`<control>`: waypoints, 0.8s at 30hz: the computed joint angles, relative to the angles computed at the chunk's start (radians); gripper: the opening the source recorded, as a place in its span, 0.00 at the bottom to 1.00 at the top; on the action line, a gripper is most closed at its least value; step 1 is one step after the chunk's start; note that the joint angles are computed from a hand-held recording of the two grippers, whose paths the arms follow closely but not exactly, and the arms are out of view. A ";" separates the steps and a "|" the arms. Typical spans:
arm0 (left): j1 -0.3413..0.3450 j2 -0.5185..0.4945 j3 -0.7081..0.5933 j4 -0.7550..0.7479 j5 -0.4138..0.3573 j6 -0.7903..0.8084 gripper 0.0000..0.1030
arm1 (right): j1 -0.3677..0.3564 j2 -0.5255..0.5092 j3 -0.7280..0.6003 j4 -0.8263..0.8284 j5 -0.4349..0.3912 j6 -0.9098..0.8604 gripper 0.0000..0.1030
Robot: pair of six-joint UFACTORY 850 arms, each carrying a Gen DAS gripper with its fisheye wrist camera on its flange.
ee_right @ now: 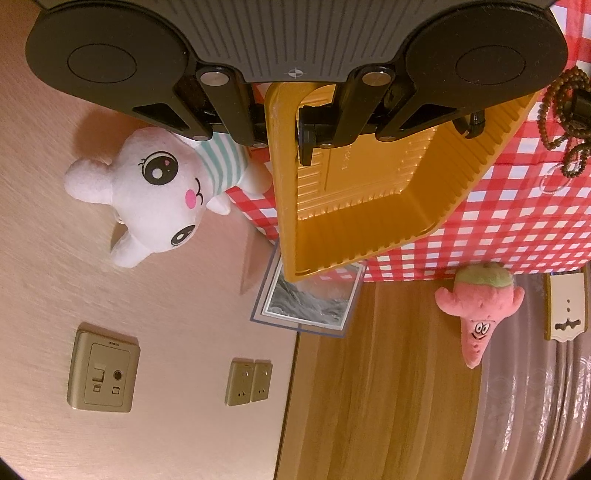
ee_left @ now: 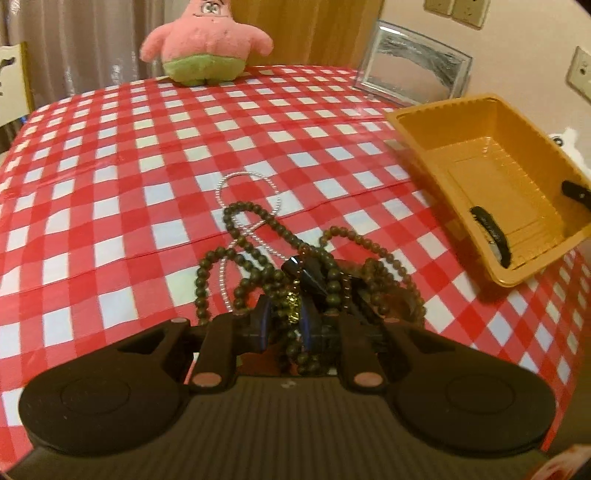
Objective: Organize jewelry
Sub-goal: 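Grasp another dark jewelry piece from the pile with the left gripper, then move the held piece over the tray and release it with the left gripper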
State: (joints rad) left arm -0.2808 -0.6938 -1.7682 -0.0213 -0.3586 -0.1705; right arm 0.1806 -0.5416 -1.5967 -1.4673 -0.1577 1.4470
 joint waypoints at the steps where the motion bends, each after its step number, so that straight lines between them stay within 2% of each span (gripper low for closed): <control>1: 0.004 -0.004 -0.005 -0.057 -0.008 0.063 0.13 | 0.000 0.000 0.000 -0.003 0.000 0.003 0.04; 3: 0.007 -0.011 -0.009 -0.099 -0.014 0.117 0.10 | 0.000 0.000 0.000 -0.002 -0.002 0.004 0.04; 6: 0.007 -0.011 -0.009 -0.094 -0.006 0.105 0.09 | 0.001 0.000 0.001 -0.007 -0.003 0.009 0.04; 8: 0.006 -0.003 0.001 -0.075 0.009 0.083 0.04 | 0.001 0.001 0.004 -0.016 -0.004 0.017 0.04; 11: 0.006 0.004 -0.002 -0.055 -0.003 0.047 0.04 | 0.002 0.002 0.005 -0.015 -0.005 0.019 0.04; 24: 0.007 0.108 0.037 0.007 0.043 -0.011 0.04 | 0.003 0.009 0.015 -0.059 -0.001 0.061 0.04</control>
